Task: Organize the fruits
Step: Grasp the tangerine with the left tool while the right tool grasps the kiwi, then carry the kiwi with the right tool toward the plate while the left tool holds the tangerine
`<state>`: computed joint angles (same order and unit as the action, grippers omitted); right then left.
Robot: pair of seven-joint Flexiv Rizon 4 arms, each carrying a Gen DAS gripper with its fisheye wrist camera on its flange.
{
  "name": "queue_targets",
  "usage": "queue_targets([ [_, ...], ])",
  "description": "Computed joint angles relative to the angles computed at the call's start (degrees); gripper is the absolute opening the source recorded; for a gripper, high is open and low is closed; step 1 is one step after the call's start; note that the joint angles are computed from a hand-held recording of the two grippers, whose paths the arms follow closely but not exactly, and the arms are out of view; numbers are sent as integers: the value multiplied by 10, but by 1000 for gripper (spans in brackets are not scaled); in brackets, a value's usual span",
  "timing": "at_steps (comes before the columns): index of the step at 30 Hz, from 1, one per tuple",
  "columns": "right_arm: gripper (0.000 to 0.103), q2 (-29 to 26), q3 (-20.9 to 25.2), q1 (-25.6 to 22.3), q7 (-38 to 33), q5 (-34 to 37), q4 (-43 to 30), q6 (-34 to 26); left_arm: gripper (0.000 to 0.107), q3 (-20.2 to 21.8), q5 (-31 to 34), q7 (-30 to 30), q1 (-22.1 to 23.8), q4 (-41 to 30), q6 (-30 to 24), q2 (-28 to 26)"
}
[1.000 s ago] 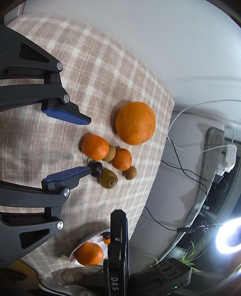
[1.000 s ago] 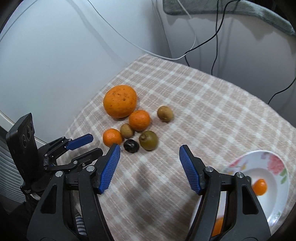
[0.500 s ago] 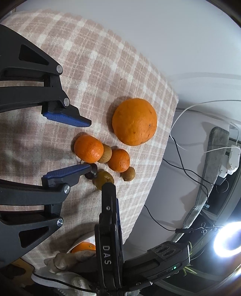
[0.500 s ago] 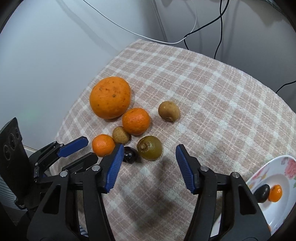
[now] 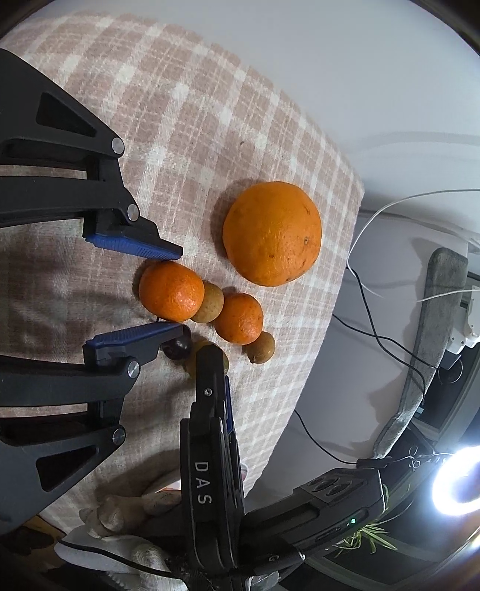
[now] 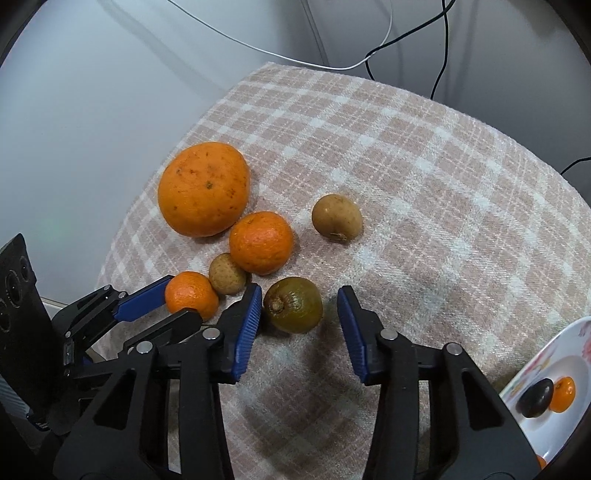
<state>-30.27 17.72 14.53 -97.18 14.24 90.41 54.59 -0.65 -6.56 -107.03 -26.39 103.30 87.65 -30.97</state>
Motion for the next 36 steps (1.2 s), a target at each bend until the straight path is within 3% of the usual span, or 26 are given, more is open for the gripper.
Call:
queue_targets([
  [3,42,-2,-1,1,0,-1,-2,1,33,1,0,-2,-1,-2,-2,-1],
  [6,32,-5,6,-4,-8,8,-8,-6,32,7,3,-5,-5,-4,-4,-1],
  [18,30,16,11,-18,-27,29,8,8,32,11,10,-15,-9,2,-1,8],
  [36,30,121,4,-65,-121,136,82,43,31,6,28,-15,-37,-18,-2,19],
])
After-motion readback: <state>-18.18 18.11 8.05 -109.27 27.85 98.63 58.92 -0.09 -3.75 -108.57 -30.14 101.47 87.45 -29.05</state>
